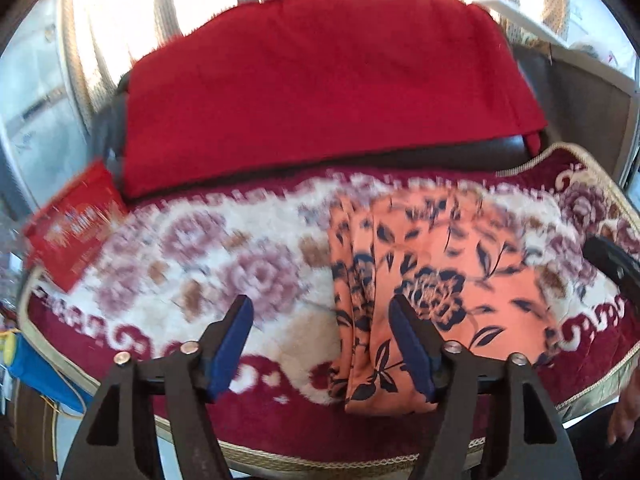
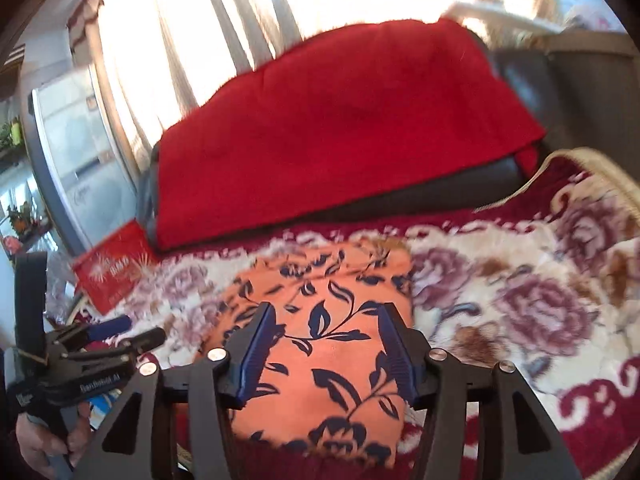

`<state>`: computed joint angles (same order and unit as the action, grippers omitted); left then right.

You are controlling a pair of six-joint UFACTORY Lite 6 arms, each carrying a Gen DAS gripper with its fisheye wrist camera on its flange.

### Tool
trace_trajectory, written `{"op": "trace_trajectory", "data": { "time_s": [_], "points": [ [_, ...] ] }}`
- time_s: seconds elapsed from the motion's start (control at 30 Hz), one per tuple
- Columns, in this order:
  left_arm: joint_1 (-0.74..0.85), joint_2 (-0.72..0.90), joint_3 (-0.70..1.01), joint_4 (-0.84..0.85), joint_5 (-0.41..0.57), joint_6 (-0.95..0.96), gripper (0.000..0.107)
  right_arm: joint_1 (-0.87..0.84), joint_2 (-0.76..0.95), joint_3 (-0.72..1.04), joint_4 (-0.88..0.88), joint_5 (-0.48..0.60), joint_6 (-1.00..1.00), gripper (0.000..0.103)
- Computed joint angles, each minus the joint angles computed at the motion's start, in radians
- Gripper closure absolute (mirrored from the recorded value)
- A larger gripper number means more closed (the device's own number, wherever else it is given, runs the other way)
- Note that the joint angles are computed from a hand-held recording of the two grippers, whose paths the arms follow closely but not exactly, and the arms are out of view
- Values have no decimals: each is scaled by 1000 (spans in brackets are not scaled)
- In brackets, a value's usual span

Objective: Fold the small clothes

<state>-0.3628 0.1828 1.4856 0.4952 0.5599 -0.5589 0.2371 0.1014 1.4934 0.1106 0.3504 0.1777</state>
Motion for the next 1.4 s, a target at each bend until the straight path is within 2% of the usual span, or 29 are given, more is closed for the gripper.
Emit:
{"op": "trace_trajectory", "data": {
  "time_s": [0.13,0.17,0.2,0.23,0.33,0.57,0.67,0.87,1.07,1.27,1.4],
  "points": [
    [-38,-152,-29,147,63,-99,29,37,-167,-55,-216,55,203,43],
    [-42,-188,-31,163,76,-109,25,53,-197,-60,-280,70,256,42],
    [-48,-217,-28,184,102,-122,12,71,-228,-58,-339,94,303,41],
    [-61,-251,-31,220,124,-148,7,94,-257,-44,-399,124,347,41],
    [-143,-350,-36,351,198,-245,6,172,-325,-4,-522,211,441,36],
    [-295,-446,56,461,399,-278,4,495,-404,122,-895,491,714,29],
    [-327,-469,99,474,462,-274,4,662,-408,187,-1045,624,803,22],
    [-331,-491,210,404,528,-224,4,945,-319,385,-1247,874,846,19],
    [-358,-520,272,449,592,-242,4,1154,-153,665,-1376,1072,775,18],
    [-393,-548,313,487,638,-236,4,1231,-11,877,-1410,1144,683,18],
    [-462,-573,308,557,686,-255,4,1219,12,888,-1393,1138,671,18]
  ]
}}
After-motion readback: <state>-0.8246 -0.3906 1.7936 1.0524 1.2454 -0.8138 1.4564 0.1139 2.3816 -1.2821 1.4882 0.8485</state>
